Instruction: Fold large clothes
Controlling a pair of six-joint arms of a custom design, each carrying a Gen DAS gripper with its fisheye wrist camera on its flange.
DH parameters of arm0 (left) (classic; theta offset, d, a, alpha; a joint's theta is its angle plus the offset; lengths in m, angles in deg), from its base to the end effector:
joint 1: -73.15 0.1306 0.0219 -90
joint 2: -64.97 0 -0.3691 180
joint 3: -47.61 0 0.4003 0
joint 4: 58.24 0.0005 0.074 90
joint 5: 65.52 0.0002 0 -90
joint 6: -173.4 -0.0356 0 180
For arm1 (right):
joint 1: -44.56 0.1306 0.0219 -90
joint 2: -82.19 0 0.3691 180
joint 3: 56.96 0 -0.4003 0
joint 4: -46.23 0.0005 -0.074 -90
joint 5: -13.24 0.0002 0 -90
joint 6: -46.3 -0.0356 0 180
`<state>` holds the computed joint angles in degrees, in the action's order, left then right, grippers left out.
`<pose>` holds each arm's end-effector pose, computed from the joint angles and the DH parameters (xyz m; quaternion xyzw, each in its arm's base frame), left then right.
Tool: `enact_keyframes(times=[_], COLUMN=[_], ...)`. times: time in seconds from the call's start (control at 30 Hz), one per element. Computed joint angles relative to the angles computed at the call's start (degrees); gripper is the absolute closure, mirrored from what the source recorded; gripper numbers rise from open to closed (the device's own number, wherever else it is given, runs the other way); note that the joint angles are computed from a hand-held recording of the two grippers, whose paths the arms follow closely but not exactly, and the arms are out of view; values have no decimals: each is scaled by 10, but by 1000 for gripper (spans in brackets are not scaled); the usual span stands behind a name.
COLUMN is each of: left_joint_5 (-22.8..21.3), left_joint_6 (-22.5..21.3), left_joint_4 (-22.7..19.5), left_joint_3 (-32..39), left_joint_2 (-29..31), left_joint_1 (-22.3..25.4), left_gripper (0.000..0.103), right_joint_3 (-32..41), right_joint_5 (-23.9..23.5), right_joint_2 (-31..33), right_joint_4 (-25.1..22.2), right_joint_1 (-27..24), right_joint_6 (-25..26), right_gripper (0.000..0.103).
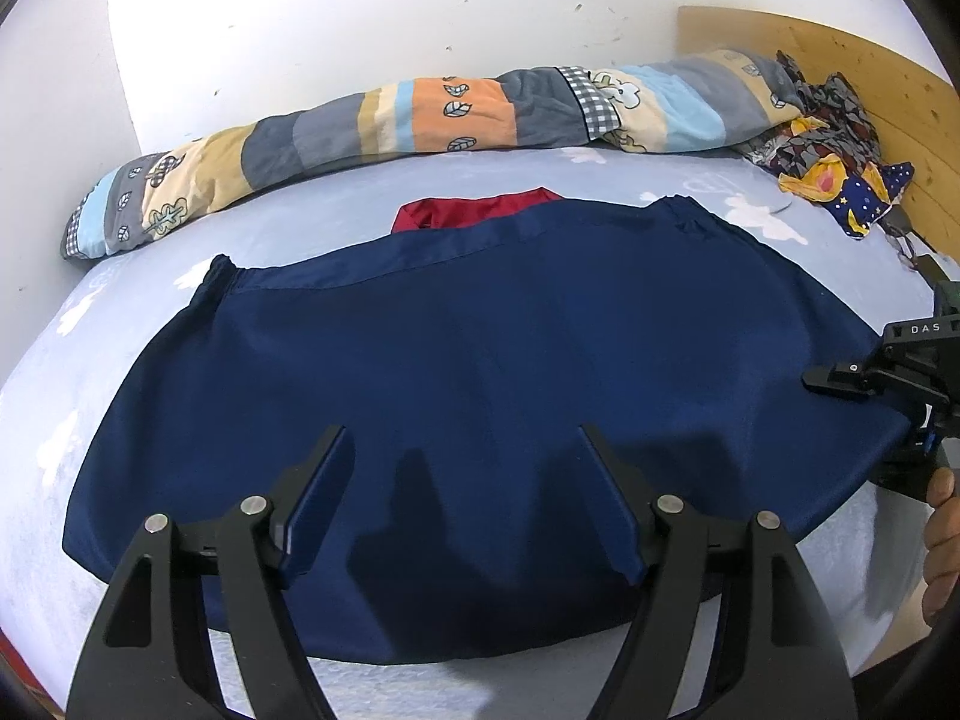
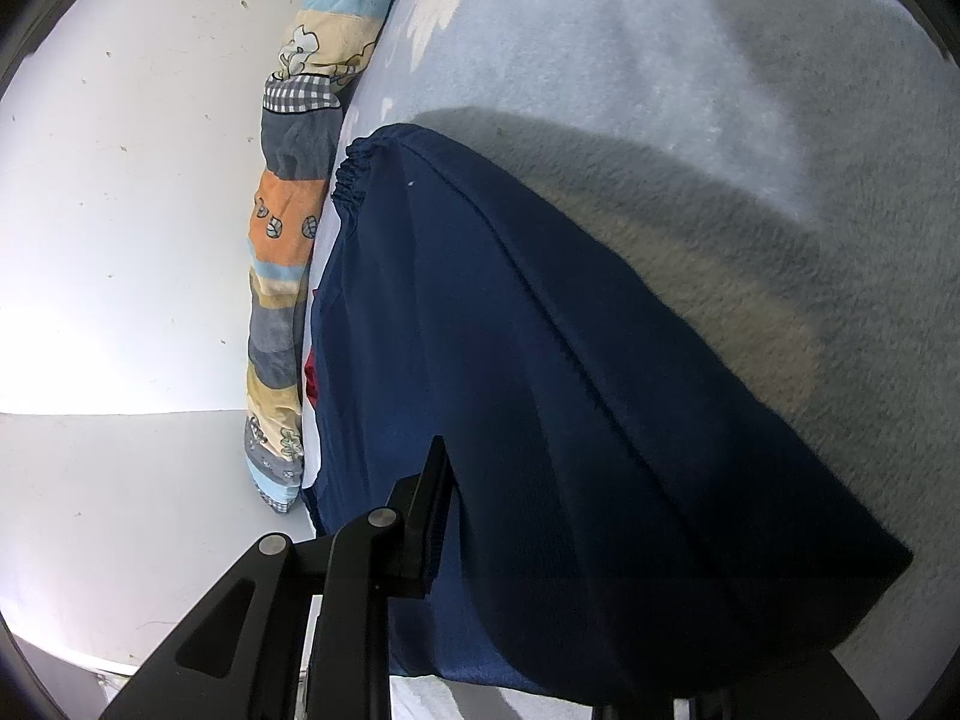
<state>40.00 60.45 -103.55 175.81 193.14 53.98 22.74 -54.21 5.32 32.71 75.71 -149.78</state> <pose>0.6828 -0.2480 0.3439 0.3772 0.8367 -0.1124 0.3809 0.4851 0.2767 0.2665 0.6031 0.6434 0.3440 0.3226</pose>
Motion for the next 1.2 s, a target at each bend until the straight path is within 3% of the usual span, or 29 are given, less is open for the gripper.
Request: enact_keyframes(times=[0.33, 0.43, 0.67, 0.77, 0.8, 0.87, 1.07, 1.2], left_joint_5=[-4, -7, -9, -9, -9, -8, -7, -8], left_joint_6=[4, 3, 9, 14, 17, 21, 33, 37], left_joint_4=[-2, -6, -13, -18, -12, -16, -29, -29], left_joint_3=[5, 9, 18, 25, 23, 27, 36, 34], left_joint_2=[5, 8, 14, 19, 18, 21, 26, 24], left_joint_1=[0, -1, -1, -1, -1, 0, -1, -2], left_gripper=[29, 29, 29, 29, 29, 29, 29, 29], right_joint_3=[-6, 4, 62, 112, 155, 205, 230, 232], right_joint_5=[20, 27, 53, 59, 64, 75, 52, 55], right_joint_2=[-1, 2, 15, 29, 46, 69, 76, 72], right_joint_4=[4, -14, -113, -199, -263, -332, -392, -415], right_joint_1=[8, 10, 15, 17, 19, 23, 23, 28], right_joint_6=[-6, 9, 68, 111, 150, 183, 170, 168], right_gripper=[78, 79, 85, 90, 90, 88, 71, 69])
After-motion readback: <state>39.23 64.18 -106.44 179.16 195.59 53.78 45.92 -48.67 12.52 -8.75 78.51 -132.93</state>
